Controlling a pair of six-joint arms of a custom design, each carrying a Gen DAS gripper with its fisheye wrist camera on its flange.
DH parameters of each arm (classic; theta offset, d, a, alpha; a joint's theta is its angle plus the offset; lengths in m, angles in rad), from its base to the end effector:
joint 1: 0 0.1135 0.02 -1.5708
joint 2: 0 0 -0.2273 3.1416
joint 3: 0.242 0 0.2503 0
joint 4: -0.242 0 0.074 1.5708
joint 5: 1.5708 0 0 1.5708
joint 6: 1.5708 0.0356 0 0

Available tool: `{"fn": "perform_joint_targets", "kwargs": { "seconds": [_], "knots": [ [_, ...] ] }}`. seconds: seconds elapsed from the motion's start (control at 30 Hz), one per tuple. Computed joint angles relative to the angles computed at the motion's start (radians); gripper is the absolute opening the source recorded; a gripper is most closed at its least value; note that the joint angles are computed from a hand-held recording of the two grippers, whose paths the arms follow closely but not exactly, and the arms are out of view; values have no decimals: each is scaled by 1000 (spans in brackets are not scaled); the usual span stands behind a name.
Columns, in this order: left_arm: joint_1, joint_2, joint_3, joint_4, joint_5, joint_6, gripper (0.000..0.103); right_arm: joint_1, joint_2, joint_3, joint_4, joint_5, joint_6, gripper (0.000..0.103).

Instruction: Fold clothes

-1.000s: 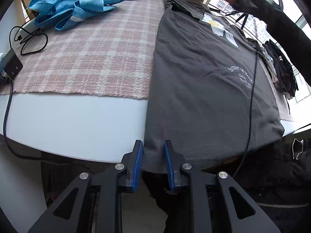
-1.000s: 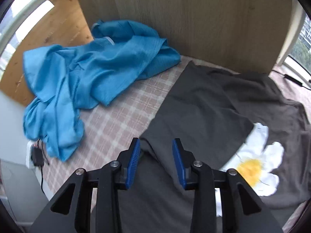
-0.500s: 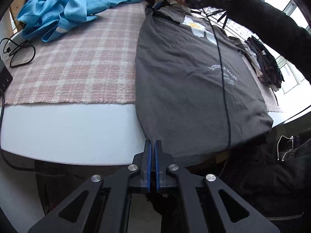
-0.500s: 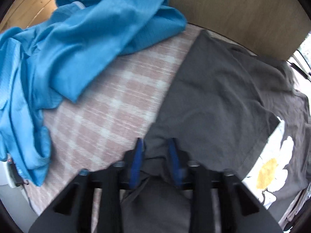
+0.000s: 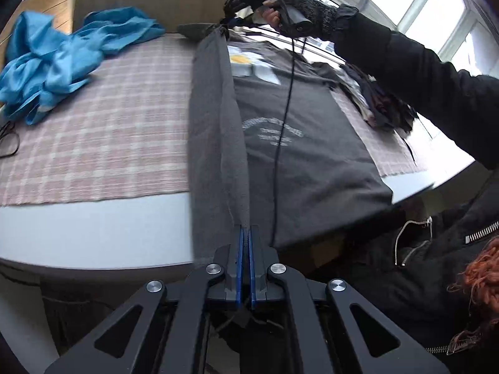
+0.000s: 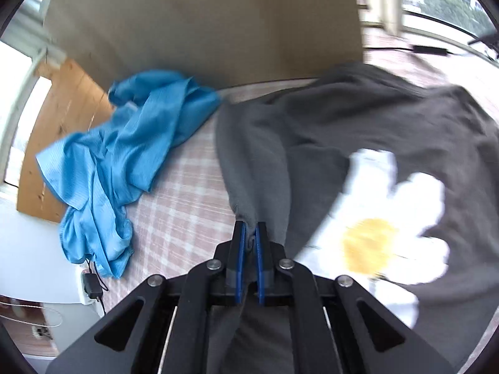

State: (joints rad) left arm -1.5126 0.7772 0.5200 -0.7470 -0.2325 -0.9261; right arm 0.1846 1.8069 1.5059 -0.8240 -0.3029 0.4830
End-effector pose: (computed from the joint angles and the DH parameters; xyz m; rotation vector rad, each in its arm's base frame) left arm 0.0179 -0.1658 0.1774 0.6838 2.5780 -0.6214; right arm 0.3614 0.0783 0.2223 0.3155 2.7406 0.6023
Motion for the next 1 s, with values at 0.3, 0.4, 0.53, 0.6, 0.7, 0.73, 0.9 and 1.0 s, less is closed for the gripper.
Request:
{"fn": "perform_joint_targets", "kwargs": {
  "seconds": [0.3, 0.4, 0.53, 0.6, 0.7, 0.73, 0.9, 1.0],
  "knots": [
    [-76, 466, 167, 240, 139, -40, 5, -158, -24, -174, -11, -26, -144, 17],
    [-169, 413, 178, 145, 80, -143, 7, -194, -97, -208, -25, -56, -153, 25],
    [-295, 235, 144, -77, -28, -378, 10, -270, -264, -257, -91, -169, -199, 26],
    [-328, 147, 111, -177, -56, -472, 15, -297, -356, -277, -161, -213, -256, 27],
    [-254, 48, 48, -244, -33, -462, 15, -310, -463, -294, -266, -229, -319, 28],
    [-200, 29, 34, -235, -13, -414, 15, -312, -490, -289, -306, -232, -334, 28],
    [12, 2, 49, -161, 60, -121, 15, -302, -586, -193, -506, -213, -395, 28],
    [137, 46, 124, -150, 97, 82, 19, -212, -542, 3, -588, -108, -397, 28]
  ]
}}
